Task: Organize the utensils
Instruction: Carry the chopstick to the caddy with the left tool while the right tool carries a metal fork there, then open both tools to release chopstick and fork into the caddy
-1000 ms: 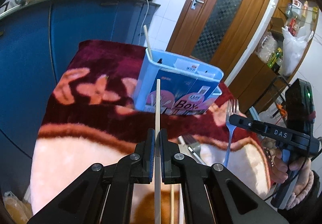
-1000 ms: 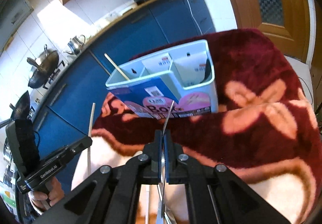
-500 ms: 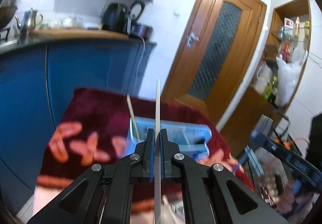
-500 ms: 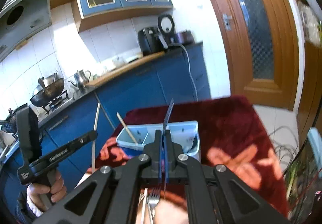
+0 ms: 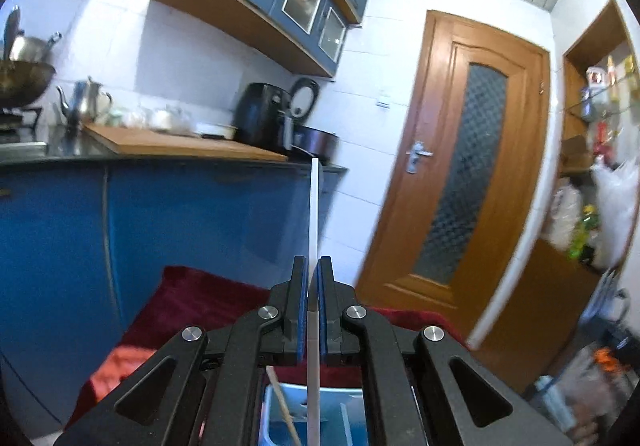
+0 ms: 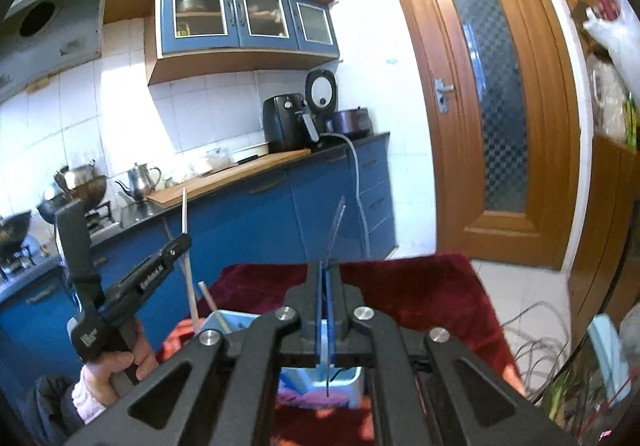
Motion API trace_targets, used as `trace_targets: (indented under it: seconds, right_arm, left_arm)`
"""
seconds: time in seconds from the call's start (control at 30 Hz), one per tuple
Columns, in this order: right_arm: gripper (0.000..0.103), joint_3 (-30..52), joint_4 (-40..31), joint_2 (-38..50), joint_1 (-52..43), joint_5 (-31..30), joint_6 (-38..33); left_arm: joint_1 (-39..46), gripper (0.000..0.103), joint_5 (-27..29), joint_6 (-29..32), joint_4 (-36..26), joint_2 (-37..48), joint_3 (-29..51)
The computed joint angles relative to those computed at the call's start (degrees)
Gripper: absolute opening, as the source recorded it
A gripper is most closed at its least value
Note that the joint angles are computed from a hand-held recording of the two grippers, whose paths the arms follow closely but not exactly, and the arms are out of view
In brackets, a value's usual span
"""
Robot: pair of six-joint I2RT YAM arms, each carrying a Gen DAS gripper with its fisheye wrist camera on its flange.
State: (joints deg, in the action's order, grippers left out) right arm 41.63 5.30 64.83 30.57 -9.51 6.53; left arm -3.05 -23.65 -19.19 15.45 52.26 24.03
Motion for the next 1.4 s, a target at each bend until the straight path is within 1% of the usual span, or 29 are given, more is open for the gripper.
trace_targets:
  seconds: [0.13,0.27,0.33,0.47,0.53,0.63,0.67,0.7,0.77,0.8,0.83,0.87,0.93,0.97,1.1,1.2,1.37,1.4]
  right_arm:
    - [0.003,0.57,4.72,4.62,1.29,2.58,-1.65]
    - [0.003,1.4,8.45,9.99,2.37,4.29,-3.51]
    - [0.003,1.77,9.45,12.19,2.72,4.67,-4.11]
    - [0.003,2.54,9.58,16.49,2.97,4.21,-5.04]
    - [0.003,3.13,9.07,18.58,3.23,4.47,-5.27]
    - [0.003,4.01,7.96,20.8,3.24,4.38,-4.8]
    - [0.004,4.09,7.74,21.19,3.16,4.28,-4.47]
    - [0.004,4.11,7.46,21.43,3.07,4.02,-4.24]
    - [0.005,3.93,7.34,21.5,2.98,3.6,-3.89]
    - [0.005,3.57,7.69,21.22,2.89,3.2,-3.77]
    - [0.011,3.18,7.99,20.91,2.87,2.95,-3.78]
    - [0.02,2.67,8.07,20.15,2.82,2.51,-3.64]
    - [0.03,1.9,8.44,18.92,2.46,0.86,-3.29]
    - [0.032,1.82,8.47,18.57,2.56,0.53,-3.2]
    - [0.035,-0.13,8.61,14.98,2.76,0.03,-2.81]
    - [0.036,-1.37,8.05,12.23,2.74,-0.31,-1.73]
    - [0.036,-2.74,4.66,7.12,2.9,0.82,-0.4]
    - [0.036,-3.05,3.0,5.52,3.06,1.45,-0.1]
  left_arm:
    - [-2.28,0.004,-7.0,2.98,11.45,7.97,-2.57]
    - [-3.6,0.004,-9.61,4.48,19.77,13.32,-5.7]
    - [-3.95,0.004,-9.7,5.08,22.03,15.23,-6.54]
    - [-3.87,0.004,-8.15,4.35,21.98,15.36,-7.9]
    - [-3.26,0.005,-6.43,4.12,20.39,15.06,-7.96]
    - [-1.92,0.005,-2.43,2.6,16.29,13.54,-7.83]
    - [-1.65,0.008,-1.59,2.41,15.35,12.94,-7.92]
    - [-1.34,0.014,-0.61,2.17,13.65,12.04,-7.84]
    - [-1.08,0.021,0.38,1.84,11.51,10.34,-8.05]
    - [-0.72,0.023,1.32,1.82,10.81,9.66,-8.17]
    - [-0.39,0.025,2.47,1.72,9.23,8.44,-8.19]
    - [-0.44,0.027,2.67,1.46,7.67,7.54,-8.0]
    - [-0.15,0.03,3.41,0.76,4.12,5.17,-7.71]
    - [0.18,0.032,4.26,0.36,2.45,3.96,-7.53]
    - [0.91,0.032,6.4,-0.66,-3.86,-0.83,-6.87]
    - [0.67,0.032,7.23,-0.79,-9.97,-5.67,-6.14]
    - [-1.18,0.032,7.33,0.61,-20.22,-12.44,-4.34]
    - [-1.74,0.032,7.01,0.88,-23.25,-14.31,-3.76]
